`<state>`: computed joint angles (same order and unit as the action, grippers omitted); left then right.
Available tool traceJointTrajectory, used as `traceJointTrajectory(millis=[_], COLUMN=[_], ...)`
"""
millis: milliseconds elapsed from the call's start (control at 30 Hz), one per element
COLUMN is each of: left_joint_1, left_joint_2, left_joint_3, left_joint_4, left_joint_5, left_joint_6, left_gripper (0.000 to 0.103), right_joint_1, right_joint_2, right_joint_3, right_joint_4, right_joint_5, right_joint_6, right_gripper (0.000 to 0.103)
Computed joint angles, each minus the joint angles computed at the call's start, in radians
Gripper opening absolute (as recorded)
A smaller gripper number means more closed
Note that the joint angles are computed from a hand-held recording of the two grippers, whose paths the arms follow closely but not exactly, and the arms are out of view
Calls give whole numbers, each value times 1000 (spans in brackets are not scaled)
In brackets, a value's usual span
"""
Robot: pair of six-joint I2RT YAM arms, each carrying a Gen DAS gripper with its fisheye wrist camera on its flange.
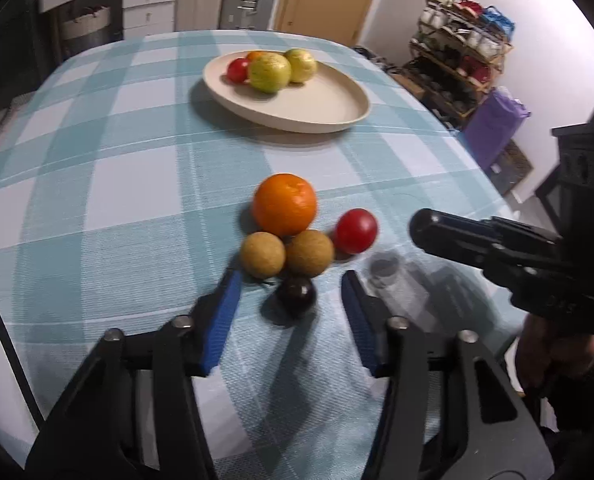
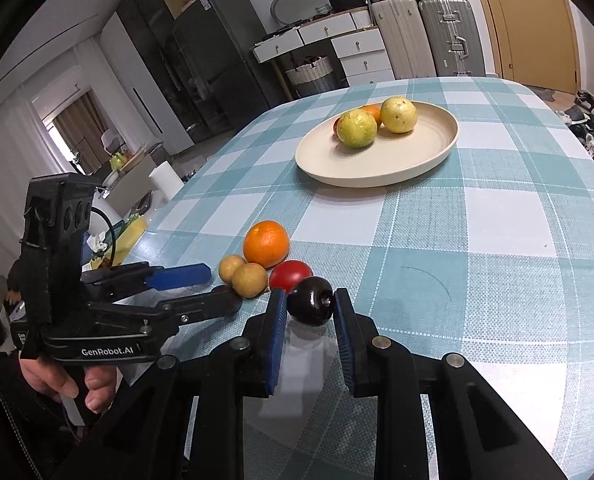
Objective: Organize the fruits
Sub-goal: 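Grasp the other dark plum with the left gripper while the right gripper holds its plum, then carry both plums over the cream plate and open both grippers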
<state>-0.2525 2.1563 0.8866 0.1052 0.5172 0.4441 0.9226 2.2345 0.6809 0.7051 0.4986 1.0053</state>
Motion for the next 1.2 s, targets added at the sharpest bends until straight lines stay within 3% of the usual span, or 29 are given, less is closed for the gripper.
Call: traceJointTrajectory(millis=[33,100,767,1200], left_joint_1=[1,3,66,26], left_joint_2=[8,18,-92,7], left_joint_3=[14,27,63,382], left_joint_4=[-25,-42,-213,-315], left_joint_5=[10,14,157,148], left_joint_6=[10,13,73,-61], left_gripper=[27,20,20,20], right_joint_1=[-1,0,-15,-159], right_joint_2=[2,7,-45,-115], right_joint_3=[-2,-4,-53,-61], right_joint_4=[5,12,60,103], right_joint_5=[-3,-3,13,-58], right_joint_6=[0,2,-17,-162], right_gripper=[25,25,25,25])
